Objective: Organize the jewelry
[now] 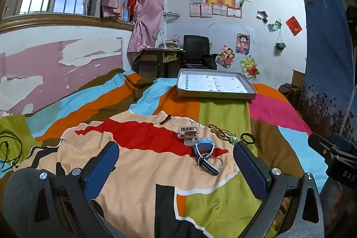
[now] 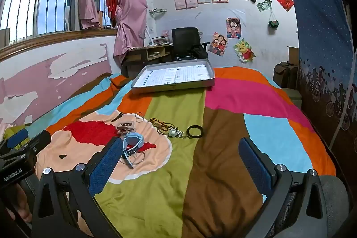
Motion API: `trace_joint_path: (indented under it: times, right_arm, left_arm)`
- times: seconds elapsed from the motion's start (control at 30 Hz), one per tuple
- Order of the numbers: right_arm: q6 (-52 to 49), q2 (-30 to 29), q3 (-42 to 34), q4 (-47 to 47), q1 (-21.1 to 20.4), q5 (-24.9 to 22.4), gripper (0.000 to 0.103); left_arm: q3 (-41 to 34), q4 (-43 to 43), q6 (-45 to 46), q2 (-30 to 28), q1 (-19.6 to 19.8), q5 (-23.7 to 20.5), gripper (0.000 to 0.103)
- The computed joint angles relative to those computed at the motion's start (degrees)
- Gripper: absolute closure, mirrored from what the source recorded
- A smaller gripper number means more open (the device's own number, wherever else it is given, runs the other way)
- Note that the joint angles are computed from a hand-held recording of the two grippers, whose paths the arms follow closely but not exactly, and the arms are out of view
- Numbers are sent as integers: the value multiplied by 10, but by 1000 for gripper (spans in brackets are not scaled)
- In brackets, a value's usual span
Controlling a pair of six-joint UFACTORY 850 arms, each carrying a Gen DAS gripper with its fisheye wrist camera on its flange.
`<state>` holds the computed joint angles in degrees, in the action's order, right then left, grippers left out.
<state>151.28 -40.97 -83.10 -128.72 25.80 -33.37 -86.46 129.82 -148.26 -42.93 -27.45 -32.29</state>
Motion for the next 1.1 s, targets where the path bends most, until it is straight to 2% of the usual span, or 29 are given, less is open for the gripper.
trace_joint_path:
  times: [1.1]
  right_arm:
    - [24, 5, 7, -16, -1, -2, 1]
  left_arm:
    - [2, 10, -5, 0, 0, -5, 0]
